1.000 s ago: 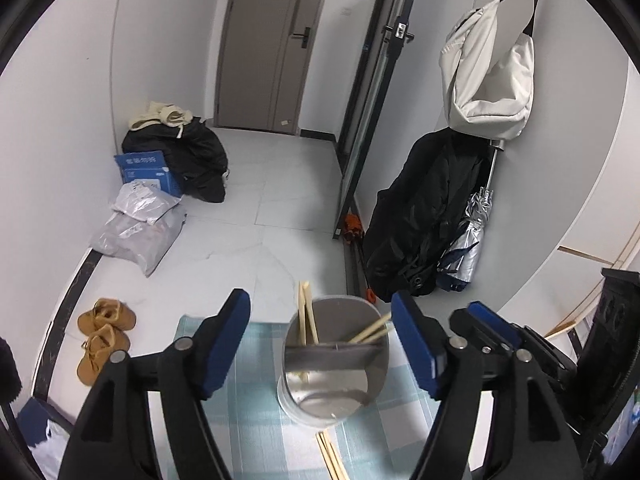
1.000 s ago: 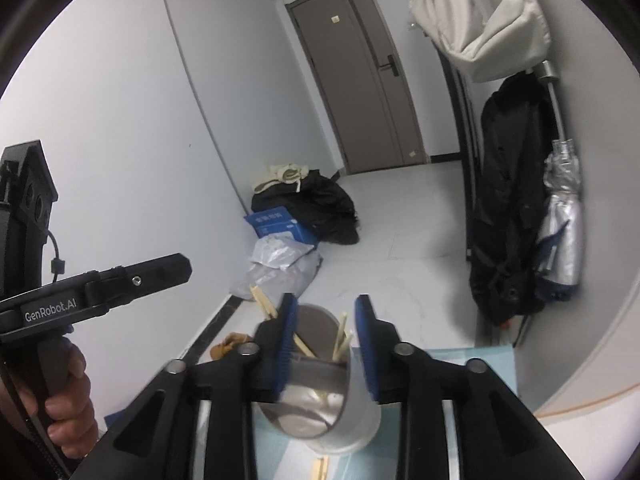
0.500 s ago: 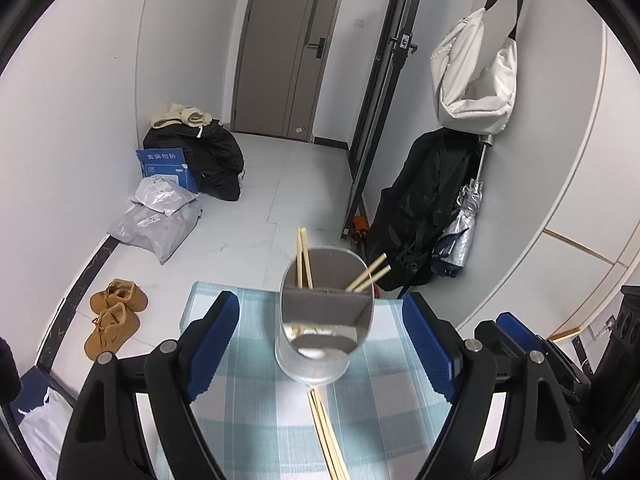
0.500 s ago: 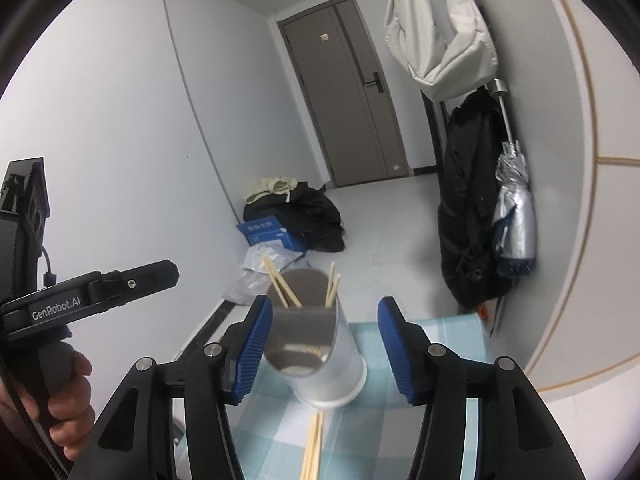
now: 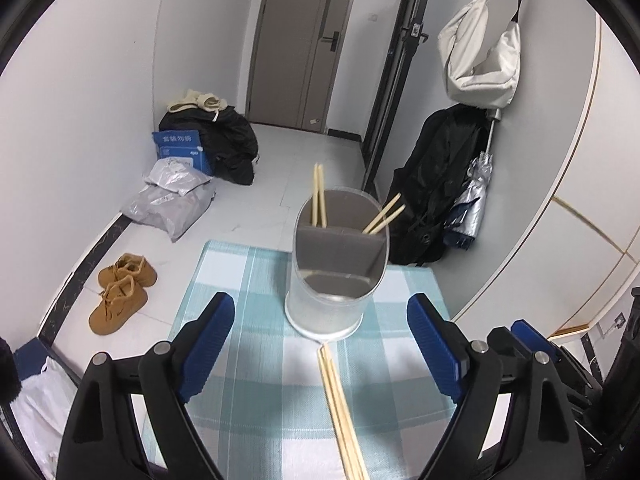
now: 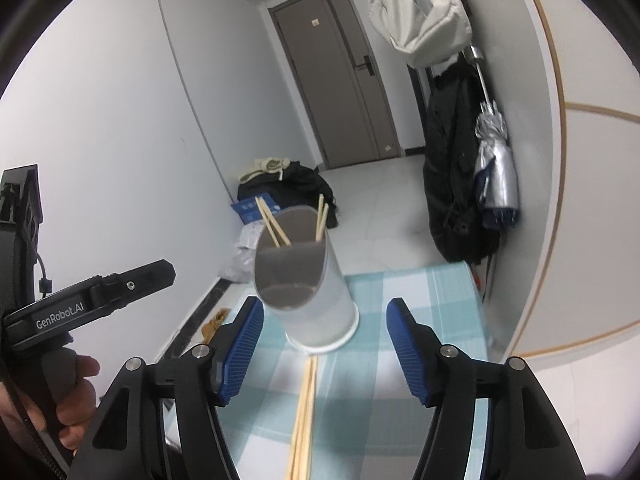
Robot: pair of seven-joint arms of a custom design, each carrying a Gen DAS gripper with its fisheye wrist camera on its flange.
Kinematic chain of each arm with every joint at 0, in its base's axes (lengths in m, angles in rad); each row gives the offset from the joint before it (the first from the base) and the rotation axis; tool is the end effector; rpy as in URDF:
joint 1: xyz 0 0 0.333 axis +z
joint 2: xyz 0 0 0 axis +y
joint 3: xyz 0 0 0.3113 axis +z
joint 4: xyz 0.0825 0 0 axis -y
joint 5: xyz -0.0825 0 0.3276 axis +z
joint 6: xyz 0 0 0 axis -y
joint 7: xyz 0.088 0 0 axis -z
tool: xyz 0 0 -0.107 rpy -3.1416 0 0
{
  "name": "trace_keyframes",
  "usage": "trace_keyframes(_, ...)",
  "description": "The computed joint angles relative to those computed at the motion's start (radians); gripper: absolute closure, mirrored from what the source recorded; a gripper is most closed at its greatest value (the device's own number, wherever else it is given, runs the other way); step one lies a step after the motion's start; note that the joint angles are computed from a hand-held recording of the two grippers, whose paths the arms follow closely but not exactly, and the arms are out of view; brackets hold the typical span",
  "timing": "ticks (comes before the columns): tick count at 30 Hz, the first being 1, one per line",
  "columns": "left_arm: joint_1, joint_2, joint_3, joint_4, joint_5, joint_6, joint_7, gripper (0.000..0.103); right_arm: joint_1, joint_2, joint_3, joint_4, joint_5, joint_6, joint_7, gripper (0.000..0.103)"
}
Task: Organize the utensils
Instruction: 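Move both grippers down to the chopsticks lying on the checked cloth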
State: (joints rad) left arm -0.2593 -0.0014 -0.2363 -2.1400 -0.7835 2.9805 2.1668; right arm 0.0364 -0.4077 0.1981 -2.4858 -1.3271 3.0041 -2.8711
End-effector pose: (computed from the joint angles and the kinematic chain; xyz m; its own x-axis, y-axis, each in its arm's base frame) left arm 0.4897 -0.2089 0.5150 -0.4410 -0.8727 0.2096 -0.6446 0.1455 -0.7506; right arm 0.3641 0.1677 0.5135 -0.1550 -0.9435 -0.2929 -0.4801 0.3310 -0.8124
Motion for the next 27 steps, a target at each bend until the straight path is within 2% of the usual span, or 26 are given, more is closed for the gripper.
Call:
trace_keyframes(5,-0.007,0.005,-0.006,-0.031,-0.055,0.048,0.064,0.018,0.004,0.015,0.010,-0.025,-0.032,-0.004,0.047,0.038)
trace_keyframes(11,-0.001,0.051,-0.011,-0.047,0.012,0.062,0.014,0.018,0.049,0.055,-0.010,-0.043,-0.059,-0.018,0.073,0.038)
trace_keyframes(15,0.015,0.077,-0.016,-0.050,0.037,0.048,-0.003,0.018,0.075,0.084,-0.030,-0.051,-0.041,-0.030,0.041,0.038)
trace_keyframes(19,0.043,0.106,-0.036,-0.033,-0.019,0.024,0.033,0.018,0.090,0.117,-0.049,-0.056,0.003,-0.026,-0.011,0.038)
trace_keyframes(22,0.057,0.131,-0.049,-0.040,-0.047,0.053,0.083,0.018,0.101,0.141,-0.059,-0.062,0.055,-0.024,-0.061,0.038)
trace_keyframes(23,0.061,0.137,-0.047,-0.041,-0.041,0.045,0.071,0.018,0.103,0.148,-0.059,-0.065,0.074,-0.023,-0.078,0.038)
trace_keyframes(25,0.071,0.147,-0.030,-0.023,-0.001,-0.034,0.012,0.018,0.107,0.168,-0.066,-0.066,0.113,-0.008,-0.122,0.038)
trace_keyframes(27,0.089,0.157,-0.040,-0.001,-0.036,-0.067,0.030,0.018,0.115,0.190,-0.071,-0.063,0.170,-0.007,-0.188,0.038)
